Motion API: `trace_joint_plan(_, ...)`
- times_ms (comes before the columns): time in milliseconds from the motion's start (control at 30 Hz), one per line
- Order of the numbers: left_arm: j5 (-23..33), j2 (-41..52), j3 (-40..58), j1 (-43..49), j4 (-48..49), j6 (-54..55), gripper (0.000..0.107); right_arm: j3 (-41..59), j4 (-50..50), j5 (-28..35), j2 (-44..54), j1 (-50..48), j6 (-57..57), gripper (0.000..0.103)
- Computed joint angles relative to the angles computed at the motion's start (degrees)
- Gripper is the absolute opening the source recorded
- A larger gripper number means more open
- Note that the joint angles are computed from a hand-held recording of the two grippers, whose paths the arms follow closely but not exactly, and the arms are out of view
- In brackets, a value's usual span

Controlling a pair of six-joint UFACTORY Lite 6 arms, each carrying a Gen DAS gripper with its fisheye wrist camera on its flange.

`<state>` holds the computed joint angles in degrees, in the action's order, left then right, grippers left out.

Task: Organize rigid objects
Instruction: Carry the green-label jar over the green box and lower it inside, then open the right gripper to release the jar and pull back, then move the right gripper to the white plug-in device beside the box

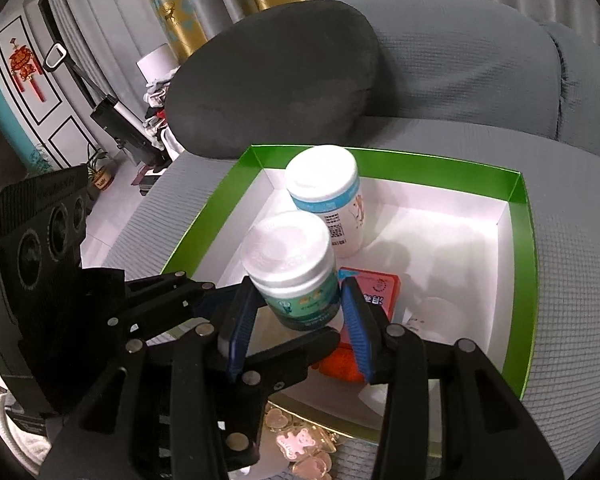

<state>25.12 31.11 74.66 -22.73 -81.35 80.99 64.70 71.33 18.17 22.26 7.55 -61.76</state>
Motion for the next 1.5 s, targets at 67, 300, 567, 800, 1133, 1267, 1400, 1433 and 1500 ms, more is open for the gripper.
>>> trace_joint_plan(67,0.09,0.31,0.46,-0.02,0.97,-0.91,0.048,0.02,0.09,0.24,0.21,-0.28,-0.24,0.044)
trace_joint_plan(300,-0.68,0.82,1.32,-0.09,3.90,-4.45,0.048,1.44,-3.65,-0.51,1.18,-0.41,4.03,0.044)
trace_joint_plan(567,-2.62,-0.84,-0.68,1.78,5.95,-9.15,0.089,-2.52,-12.57,-6.09,-3.90,0.16,14.23,0.076)
trace_joint_plan(800,-6.54,-8.21,-7.74,2.84,7.89,-11.00,0.099,-8.33,-19.59,-8.44,-11.72,-0.22,22.10,0.080)
trace_joint_plan(1133,-7.51,-23.08,-21.63,8.72,4.52,-6.26,0.099,-20.19,-37.38,-7.68,-28.18,-1.67,39.55,0.083)
trace_joint_plan(1267,-7.67,-26.94,-26.22,9.56,4.39,-5.88,0.099,-24.64,-43.57,-7.15,-32.75,-1.46,45.77,0.083)
trace_joint_plan(1400,-8.08,-31.32,-32.38,9.38,2.24,-2.62,0.099,-29.29,-41.45,-6.12,-36.62,-1.22,44.46,0.083)
trace_joint_plan(1433,-8.43,-31.97,-33.48,9.02,1.83,-2.01,0.099,-30.40,-40.41,-5.94,-37.38,-0.98,43.72,0.083)
trace_joint_plan(1500,-10.15,-33.10,-36.18,7.28,-0.32,0.97,0.099,-32.76,-35.56,-5.14,-38.58,-0.59,39.49,0.083)
